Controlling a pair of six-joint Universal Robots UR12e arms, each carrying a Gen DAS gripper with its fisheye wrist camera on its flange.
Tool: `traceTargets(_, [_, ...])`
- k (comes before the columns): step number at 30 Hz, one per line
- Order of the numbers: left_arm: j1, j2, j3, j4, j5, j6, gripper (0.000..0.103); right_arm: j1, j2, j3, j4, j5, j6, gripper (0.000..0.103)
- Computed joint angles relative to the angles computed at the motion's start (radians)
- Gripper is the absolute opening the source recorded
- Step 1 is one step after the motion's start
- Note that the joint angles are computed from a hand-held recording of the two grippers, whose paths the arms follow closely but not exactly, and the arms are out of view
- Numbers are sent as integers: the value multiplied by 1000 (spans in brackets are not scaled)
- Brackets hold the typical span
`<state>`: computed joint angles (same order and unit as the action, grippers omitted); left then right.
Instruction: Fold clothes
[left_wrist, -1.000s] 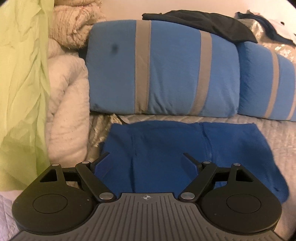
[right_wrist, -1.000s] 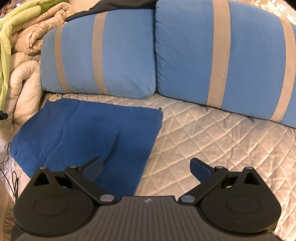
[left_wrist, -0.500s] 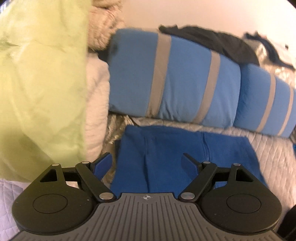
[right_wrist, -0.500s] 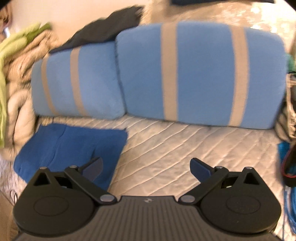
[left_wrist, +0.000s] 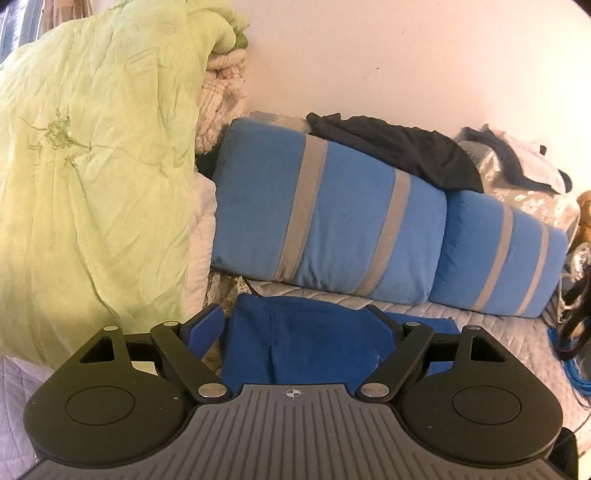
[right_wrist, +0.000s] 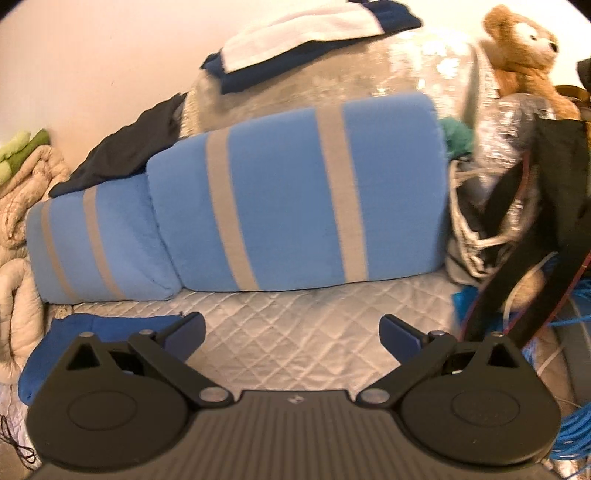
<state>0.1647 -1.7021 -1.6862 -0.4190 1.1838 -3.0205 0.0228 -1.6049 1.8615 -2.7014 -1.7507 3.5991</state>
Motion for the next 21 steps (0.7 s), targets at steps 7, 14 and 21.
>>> traceTargets(7, [0, 27, -39, -15, -26, 34, 82, -51, -89, 90, -39, 26, -28, 103])
traceTargets(14, [-9, 58, -96, -5, -35, 44, 82, -58, -165, 162, -55, -14, -71, 103])
traceTargets(21, [3, 108, -176, 34, -101, 48, 82, -82, -269, 251, -71, 6, -131, 103])
